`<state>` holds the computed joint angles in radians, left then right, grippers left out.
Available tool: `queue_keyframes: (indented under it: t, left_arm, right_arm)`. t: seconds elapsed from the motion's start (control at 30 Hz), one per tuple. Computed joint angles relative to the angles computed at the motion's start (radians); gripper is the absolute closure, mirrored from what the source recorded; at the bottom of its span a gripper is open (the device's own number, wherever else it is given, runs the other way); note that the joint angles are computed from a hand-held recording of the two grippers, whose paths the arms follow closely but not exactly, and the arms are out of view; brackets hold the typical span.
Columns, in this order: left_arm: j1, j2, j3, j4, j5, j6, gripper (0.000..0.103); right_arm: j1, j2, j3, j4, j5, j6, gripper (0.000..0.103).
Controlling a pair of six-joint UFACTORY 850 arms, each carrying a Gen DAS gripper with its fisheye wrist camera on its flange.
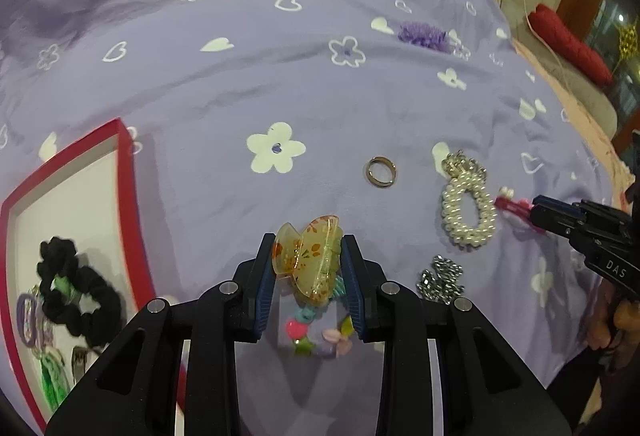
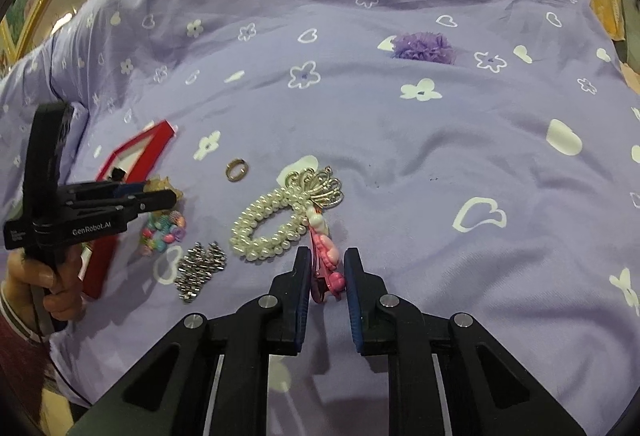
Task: Organize jewelry
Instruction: 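Grasp the yellow butterfly hair claw with the left tool while the right tool grasps the pink cartoon clip, then carry hair claw and pink clip into the tray and open both tools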
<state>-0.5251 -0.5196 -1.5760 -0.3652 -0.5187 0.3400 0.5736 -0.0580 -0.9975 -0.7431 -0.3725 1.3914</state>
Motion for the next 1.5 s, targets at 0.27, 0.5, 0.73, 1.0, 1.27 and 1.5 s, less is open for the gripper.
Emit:
queue_keyframes:
  t: [0.27,0.5,0.73,1.0,1.27,1.5]
  left_arm:
    - [0.025,0.108,0.117,-0.098,0.051,0.057,0.074]
    - [0.045,0.174,0.189,-0.163,0.067,0.101,0.074]
    - [0.056,0.208,0.231,-0.193,0.071,0.119,0.074]
    - [0.077,0.255,0.290,-0.217,0.085,0.127,0.074]
    - [0.111,0.315,0.355,-0.251,0.113,0.141,0.074]
    - [0.160,0.383,0.435,-0.254,0.139,0.126,0.074]
  right_arm:
    - [0.035,0.012,-0.015,-0.035,0.002,0.039,0.090]
    - [0.047,-0.039,-0.056,0.162,-0.035,-0.188,0.085]
    - [0.047,-0.083,-0.092,0.246,-0.073,-0.329,0.085]
    - [0.054,-0.143,-0.152,0.279,-0.146,-0.444,0.079]
    - [0.071,-0.122,-0.142,0.258,-0.092,-0.385,0.087]
    - [0.108,-0.146,-0.202,0.313,-0.014,-0.422,0.087]
